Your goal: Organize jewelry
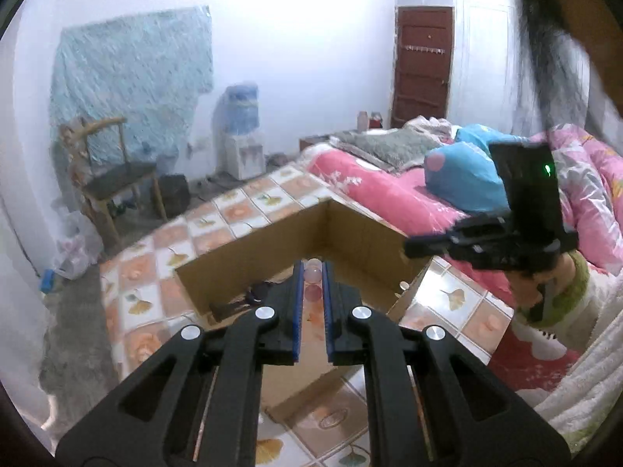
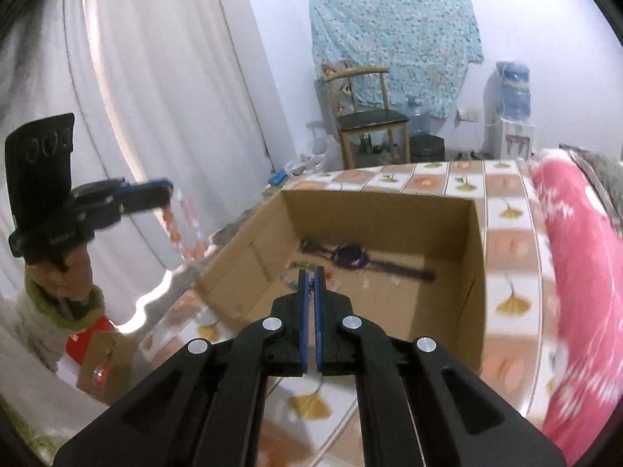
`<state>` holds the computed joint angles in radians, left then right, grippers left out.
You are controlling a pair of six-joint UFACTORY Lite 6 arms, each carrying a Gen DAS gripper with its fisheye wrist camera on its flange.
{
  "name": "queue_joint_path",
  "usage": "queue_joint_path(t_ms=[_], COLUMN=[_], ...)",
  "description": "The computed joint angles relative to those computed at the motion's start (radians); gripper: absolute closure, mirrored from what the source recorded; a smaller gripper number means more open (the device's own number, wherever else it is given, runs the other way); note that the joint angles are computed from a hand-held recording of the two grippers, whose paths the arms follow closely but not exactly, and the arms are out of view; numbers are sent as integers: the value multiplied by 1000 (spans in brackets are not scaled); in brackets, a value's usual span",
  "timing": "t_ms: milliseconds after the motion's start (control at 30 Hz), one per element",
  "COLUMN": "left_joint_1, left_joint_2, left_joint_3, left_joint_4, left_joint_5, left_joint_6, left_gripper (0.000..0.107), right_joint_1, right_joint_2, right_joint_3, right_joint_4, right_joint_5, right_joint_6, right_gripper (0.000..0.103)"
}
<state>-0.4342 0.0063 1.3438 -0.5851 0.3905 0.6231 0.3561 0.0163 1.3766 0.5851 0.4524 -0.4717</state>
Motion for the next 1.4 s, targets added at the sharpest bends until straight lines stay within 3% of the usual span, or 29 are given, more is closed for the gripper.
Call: queue_joint_path(t_ms=[133, 300, 433, 567, 633, 733, 900, 1000, 1067, 1167, 1400], left_joint_1=[17, 59, 59, 74, 71, 74, 59, 51, 70, 100, 80], left_joint_2=[188, 450, 546, 459, 394, 289, 81, -23, -58, -105, -198], left_joint_3=[121, 308, 381, 280, 220, 126, -94, -206, -246, -303, -410], left_joint_4=[-26, -42, 103, 46, 44, 19, -50, 5, -79, -185, -206], left_joint_5=[70, 226, 244, 187, 145, 95, -30, -103, -110, -103, -187], left_joint_6=[-5, -58, -232, -173, -157, -123, -38, -110, -51, 17, 1], left_gripper=[99, 98, 96, 77, 75, 64, 34, 27, 24, 23, 23], right_joint_1=[-33, -79, -89, -105, -117, -131, -137, -117, -88, -79, -70], right_joint_2=[199, 373, 429, 450, 470, 514, 634, 692, 701, 654, 420], right_joint_3=[193, 376, 438, 475, 506, 576, 730, 801, 816, 762, 500], right_joint_4=[-27, -19, -33, -42, -52, -96, -174, -274, -396, -441, -443], right_joint_5=[69, 170, 201, 229, 250, 299, 434, 487, 482, 438, 266], right_joint_6=[-10, -29, -17, 0, 24, 89, 202, 303, 389, 438, 486], right_gripper=[100, 100, 100, 100, 100, 100, 100, 100, 96, 67, 63])
